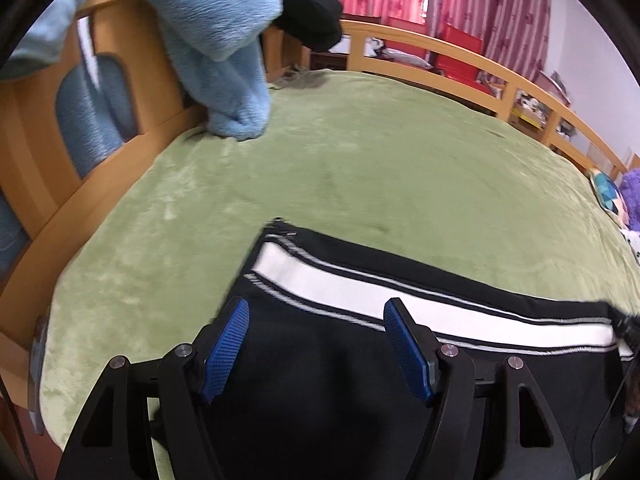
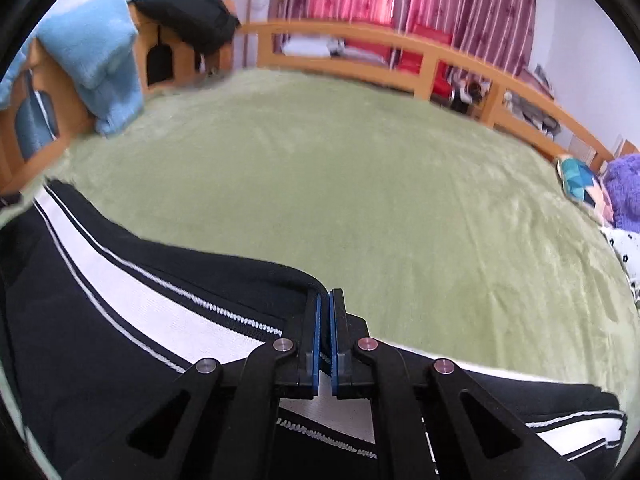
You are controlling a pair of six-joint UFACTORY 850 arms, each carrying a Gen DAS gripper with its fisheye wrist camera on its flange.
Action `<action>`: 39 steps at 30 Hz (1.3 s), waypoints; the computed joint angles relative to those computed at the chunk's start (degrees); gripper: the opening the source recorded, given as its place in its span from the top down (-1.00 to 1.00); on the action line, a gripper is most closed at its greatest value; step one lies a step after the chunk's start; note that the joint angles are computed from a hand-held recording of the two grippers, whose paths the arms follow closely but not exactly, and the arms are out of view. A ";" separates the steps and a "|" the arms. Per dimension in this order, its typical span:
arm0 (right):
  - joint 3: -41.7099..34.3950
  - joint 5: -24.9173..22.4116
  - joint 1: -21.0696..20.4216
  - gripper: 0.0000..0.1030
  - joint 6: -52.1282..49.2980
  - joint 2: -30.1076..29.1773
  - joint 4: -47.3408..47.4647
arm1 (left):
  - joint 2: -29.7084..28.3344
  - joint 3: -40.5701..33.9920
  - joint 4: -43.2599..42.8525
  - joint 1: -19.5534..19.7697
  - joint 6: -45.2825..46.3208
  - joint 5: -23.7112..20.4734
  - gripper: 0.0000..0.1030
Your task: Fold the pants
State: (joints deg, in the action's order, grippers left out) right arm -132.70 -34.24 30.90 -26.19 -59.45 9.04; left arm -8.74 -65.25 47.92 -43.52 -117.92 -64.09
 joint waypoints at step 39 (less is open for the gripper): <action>50.82 18.94 -3.40 -0.24 38.35 33.08 -14.51 | 8.44 10.62 -2.31 13.40 8.71 21.02 -0.26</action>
State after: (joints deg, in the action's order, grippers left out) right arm -81.88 -15.30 27.50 12.16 -26.37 -5.47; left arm -0.31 -54.64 45.61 -30.12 -109.21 -43.07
